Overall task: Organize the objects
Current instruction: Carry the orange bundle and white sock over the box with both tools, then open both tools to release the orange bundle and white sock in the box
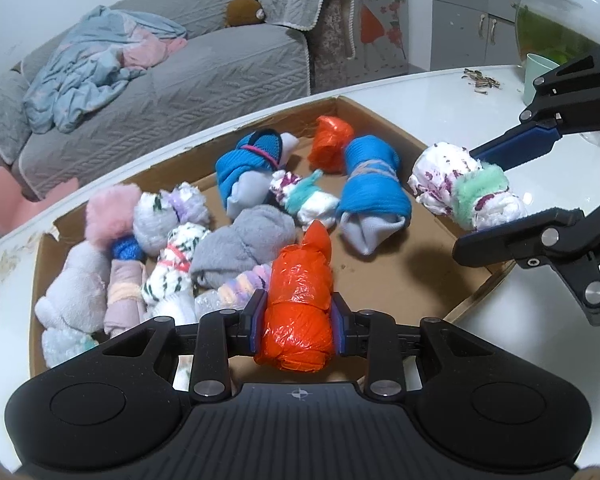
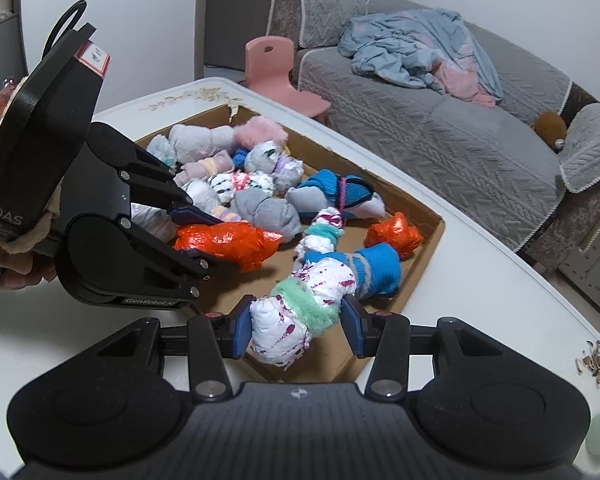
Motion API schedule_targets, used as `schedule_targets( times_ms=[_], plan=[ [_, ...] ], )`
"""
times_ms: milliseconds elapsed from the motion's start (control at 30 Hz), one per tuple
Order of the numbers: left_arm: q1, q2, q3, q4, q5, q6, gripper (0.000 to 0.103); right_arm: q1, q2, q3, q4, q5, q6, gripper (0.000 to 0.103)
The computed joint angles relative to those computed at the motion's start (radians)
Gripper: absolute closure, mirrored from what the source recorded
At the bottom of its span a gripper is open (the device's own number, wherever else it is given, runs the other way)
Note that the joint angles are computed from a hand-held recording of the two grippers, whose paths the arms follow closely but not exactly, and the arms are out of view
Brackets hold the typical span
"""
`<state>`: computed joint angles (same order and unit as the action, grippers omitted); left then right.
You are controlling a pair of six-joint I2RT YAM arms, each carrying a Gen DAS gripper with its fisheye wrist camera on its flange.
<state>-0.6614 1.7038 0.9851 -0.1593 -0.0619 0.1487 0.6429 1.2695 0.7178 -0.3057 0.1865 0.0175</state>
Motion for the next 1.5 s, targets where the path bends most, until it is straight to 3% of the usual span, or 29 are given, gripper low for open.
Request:
schedule_targets(
  times_ms=[133, 333, 567, 800, 1033, 1233, 1400, 1500],
  plan=[
    [0.022, -0.011, -0.028, 0.007, 0.022, -0.009, 0.064, 0.007, 0.026, 0.015, -0.003, -0.015, -0.005, 0.061],
    [0.112, -0.020, -0.034, -0.024, 0.138, -0.060, 0.064, -0.003, 0.096, 0.057, -0.002, -0.058, -0.018, 0.061],
    [0.143, -0.026, -0.018, -0.055, 0.198, -0.093, 0.064, -0.010, 0.243, 0.149, 0.010, -0.082, -0.054, 0.061],
    [0.131, -0.004, 0.007, -0.070, 0.183, -0.084, 0.064, -0.013, 0.336, 0.183, 0.031, -0.089, -0.161, 0.061],
    [0.100, 0.032, 0.069, -0.129, 0.180, -0.032, 0.063, -0.021, 0.351, 0.215, -0.023, -0.089, -0.276, 0.062],
    [0.081, 0.044, 0.090, -0.161, 0.154, 0.012, 0.050, -0.056, 0.372, 0.248, -0.065, -0.122, -0.325, 0.056],
    [0.081, 0.025, 0.086, -0.166, 0.122, 0.009, 0.023, -0.049, 0.356, 0.238, -0.072, -0.110, -0.325, 0.051],
    [0.088, 0.020, 0.103, -0.192, 0.140, 0.004, 0.017, -0.047, 0.357, 0.250, -0.094, -0.106, -0.327, 0.049]
  ],
)
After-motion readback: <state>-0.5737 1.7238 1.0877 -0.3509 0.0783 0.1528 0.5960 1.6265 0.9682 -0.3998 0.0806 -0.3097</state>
